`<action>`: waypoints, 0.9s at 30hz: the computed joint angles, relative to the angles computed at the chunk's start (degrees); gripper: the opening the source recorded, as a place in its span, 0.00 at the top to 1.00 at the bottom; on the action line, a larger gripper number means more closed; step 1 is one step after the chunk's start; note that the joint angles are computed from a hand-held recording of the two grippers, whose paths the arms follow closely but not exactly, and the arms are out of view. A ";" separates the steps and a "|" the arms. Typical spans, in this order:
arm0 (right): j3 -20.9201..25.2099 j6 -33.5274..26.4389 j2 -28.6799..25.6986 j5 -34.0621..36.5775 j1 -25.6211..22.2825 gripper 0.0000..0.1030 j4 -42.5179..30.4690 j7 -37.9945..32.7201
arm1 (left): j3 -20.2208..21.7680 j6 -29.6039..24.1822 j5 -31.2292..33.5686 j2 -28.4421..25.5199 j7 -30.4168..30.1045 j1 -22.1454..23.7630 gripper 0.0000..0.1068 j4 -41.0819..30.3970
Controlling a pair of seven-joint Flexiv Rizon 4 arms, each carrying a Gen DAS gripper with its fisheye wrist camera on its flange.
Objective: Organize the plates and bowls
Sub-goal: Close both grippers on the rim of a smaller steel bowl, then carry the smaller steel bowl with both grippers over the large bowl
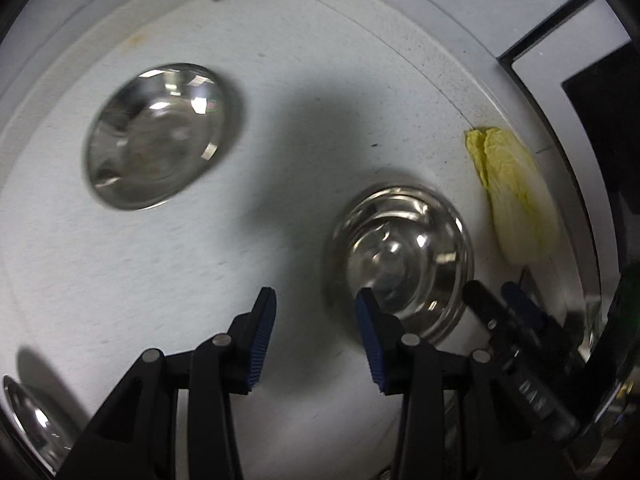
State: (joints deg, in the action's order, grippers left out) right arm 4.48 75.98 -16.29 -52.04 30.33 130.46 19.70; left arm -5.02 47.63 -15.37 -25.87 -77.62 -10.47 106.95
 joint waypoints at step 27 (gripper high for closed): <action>-10.63 12.60 -3.93 2.88 8.92 0.92 1.35 -2.78 | 0.87 1.52 7.69 -7.11 -4.93 -3.58 0.88 -5.18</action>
